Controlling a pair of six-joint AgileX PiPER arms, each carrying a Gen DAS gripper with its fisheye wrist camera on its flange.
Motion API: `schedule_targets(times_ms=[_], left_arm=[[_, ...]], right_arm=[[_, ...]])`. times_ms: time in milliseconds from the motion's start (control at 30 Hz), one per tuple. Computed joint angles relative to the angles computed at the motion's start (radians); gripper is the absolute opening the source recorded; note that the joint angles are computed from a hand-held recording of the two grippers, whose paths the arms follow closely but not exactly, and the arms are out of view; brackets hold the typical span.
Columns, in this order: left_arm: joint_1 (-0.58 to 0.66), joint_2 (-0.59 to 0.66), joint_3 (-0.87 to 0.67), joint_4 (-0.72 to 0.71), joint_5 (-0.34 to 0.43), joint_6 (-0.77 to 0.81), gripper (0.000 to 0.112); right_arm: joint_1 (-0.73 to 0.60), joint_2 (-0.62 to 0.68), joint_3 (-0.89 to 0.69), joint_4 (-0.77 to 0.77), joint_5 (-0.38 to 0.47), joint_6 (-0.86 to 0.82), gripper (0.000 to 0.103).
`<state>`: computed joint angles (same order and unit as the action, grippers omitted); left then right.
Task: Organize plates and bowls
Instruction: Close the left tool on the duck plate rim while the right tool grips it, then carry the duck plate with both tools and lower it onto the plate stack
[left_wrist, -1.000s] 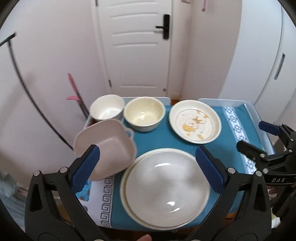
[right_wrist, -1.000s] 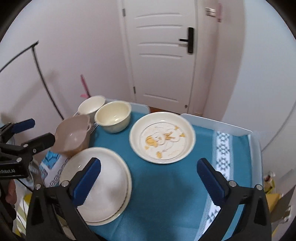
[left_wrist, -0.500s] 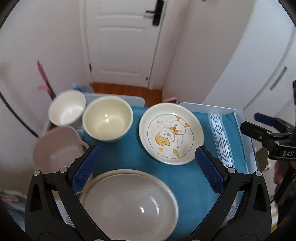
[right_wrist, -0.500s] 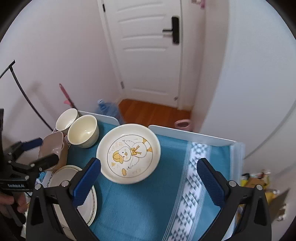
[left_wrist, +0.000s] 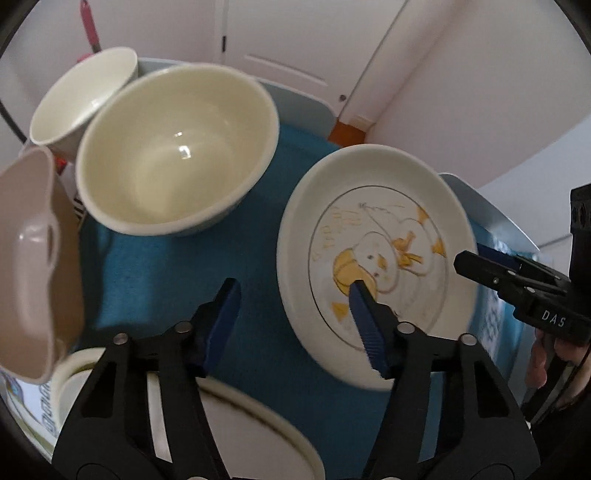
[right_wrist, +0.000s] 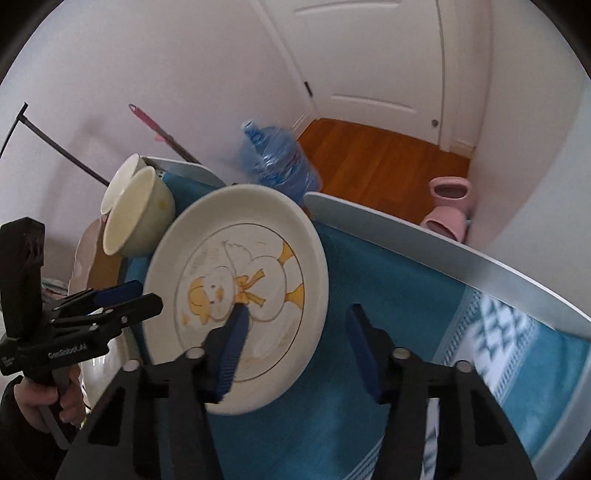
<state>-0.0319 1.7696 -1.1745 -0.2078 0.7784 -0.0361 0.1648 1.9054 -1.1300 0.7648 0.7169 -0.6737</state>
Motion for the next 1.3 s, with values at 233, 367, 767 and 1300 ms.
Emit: schedule_targets(times_ms=[233,367,767,1300], left_arm=[[-0.012,0.025,0.022,-0.012,-0.064,-0.01,0.017],[-0.042,0.021,0.031,0.042,-0.09,-0.072,0.018],[-0.116,-0.01,0.03,0.128,-0.095,-0.153,0.018],[0.057,-0.348,0.064,-0.023,0.106,0.202,0.018]], right_arm=[[-0.018,0.081,-0.03,0.096,0.002,-0.155,0.02],[-0.021,0.092,-0.03,0.134,-0.006,-0.193,0.016],[-0.056,0.063,0.012,0.21,0.0,-0.262,0.015],[0.077,-0.396,0.236,0.016,-0.096,0.149,0.015]])
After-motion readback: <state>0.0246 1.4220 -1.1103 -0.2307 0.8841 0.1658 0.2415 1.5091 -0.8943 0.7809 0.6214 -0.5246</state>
